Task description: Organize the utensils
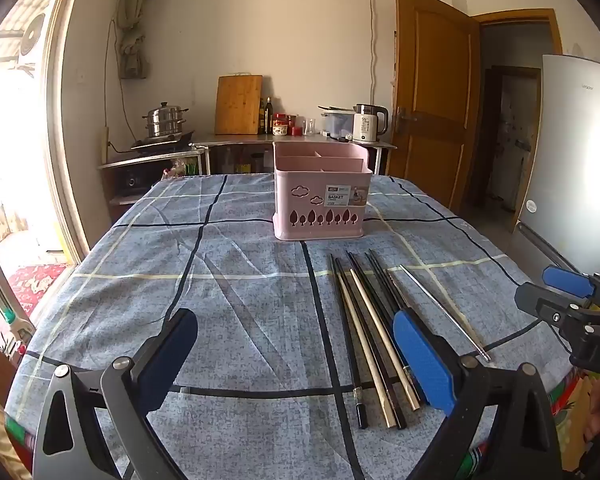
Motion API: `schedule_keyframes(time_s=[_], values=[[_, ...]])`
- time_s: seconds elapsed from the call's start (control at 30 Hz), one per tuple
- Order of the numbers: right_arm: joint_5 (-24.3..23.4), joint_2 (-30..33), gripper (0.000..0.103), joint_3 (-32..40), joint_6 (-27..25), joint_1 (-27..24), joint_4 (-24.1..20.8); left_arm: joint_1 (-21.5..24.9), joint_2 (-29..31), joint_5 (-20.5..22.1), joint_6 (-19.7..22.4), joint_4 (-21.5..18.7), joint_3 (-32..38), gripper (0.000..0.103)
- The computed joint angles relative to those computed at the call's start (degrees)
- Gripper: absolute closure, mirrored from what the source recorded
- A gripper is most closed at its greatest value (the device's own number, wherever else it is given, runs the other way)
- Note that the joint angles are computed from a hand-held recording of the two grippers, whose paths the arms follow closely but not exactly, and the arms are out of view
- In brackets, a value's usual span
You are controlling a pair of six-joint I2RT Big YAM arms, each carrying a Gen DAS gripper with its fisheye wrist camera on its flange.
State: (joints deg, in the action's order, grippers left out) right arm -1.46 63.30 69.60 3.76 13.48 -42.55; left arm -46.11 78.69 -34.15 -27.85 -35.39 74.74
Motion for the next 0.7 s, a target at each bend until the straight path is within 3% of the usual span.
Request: schedule_keyframes(time_s=[0.7], values=[[0.0,-0.4,0.026,0.1,0.6,-0.2,0.3,-0.7,0.0,-1.4,0.6,-0.2,1.0,0.004]])
